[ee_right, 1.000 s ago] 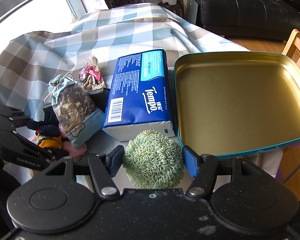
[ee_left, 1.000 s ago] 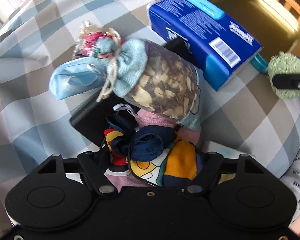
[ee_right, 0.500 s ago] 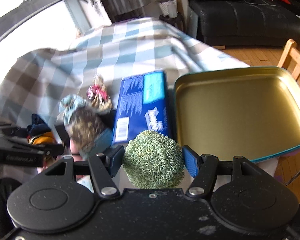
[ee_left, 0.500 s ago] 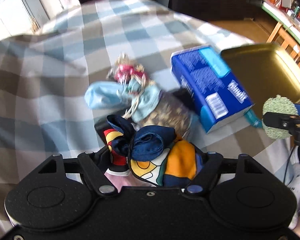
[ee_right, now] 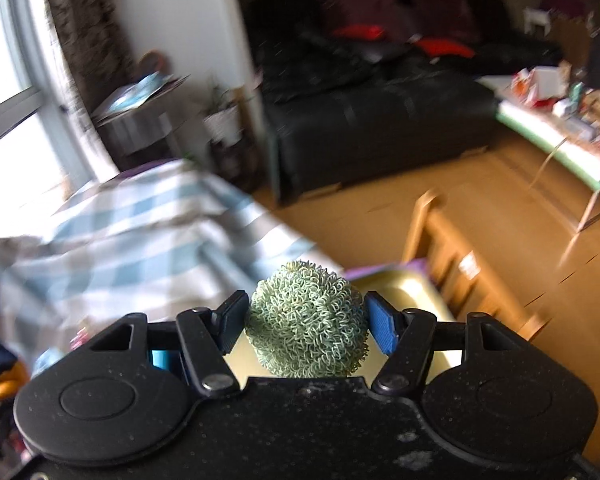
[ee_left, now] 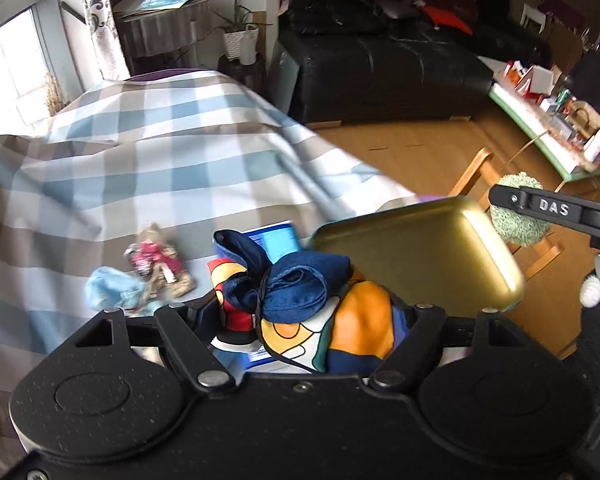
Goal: Organize soft objects
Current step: 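Carry both items over the gold tray and open both grippers to drop them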
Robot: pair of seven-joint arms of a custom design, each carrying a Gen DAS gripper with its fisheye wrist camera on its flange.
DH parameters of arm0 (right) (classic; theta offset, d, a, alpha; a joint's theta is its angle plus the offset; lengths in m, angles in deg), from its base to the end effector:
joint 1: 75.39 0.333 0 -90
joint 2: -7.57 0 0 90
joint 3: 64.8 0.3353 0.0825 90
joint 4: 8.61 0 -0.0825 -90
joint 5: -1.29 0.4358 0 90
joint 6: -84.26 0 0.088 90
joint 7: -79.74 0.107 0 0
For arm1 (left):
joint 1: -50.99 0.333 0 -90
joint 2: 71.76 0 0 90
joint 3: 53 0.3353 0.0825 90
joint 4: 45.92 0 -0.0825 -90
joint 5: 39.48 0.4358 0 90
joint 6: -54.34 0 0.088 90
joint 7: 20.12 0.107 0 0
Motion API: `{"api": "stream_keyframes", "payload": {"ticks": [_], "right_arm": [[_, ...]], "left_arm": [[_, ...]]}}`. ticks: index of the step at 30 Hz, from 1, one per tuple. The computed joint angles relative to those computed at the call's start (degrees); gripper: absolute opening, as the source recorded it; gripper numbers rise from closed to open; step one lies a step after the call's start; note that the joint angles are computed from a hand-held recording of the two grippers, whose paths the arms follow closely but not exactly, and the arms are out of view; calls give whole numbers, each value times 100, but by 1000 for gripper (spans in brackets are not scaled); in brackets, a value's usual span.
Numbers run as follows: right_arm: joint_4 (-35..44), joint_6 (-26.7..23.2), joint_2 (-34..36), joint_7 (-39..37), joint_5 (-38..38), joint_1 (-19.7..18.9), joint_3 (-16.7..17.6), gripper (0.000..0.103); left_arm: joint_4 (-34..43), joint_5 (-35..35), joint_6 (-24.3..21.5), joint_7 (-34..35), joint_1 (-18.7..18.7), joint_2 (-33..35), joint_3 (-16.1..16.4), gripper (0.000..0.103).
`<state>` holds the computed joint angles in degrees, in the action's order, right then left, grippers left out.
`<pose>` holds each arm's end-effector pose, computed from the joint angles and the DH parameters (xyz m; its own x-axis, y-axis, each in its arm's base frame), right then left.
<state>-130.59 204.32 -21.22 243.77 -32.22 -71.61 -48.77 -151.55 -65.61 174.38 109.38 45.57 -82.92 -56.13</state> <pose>0.4545 0.1660 0.6697 -0.6481 -0.7518 -0.1214 -0.4659 0.5175 -0.7177 0.5729 -0.1108 0.6722 -0.6619 -0.7444 0.0880 -0.6470 0.5081 -0.5685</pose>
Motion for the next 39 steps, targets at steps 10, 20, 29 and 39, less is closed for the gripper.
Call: {"api": "stream_keyframes", "payload": {"ticks": [10,20,29,39], "right_arm": [[-900,382,-742,-105,1191,-165,-605,64],[-995,607,-740,-300,1753,-425,-417,64],[-868,673,-564,-610,1870,-362,-397,66],[-881,591,-572,-502,1891,-421,-394,79]], "left_arm": [[-328,204,61,-793,-299,93,-341,72],[-507,902,220,-1480,-476,359,-562,74],[-452,1145,379,-1560,-519,532,-615,76],[-447,982,496,-1380,-524,528,-606,81]]}}
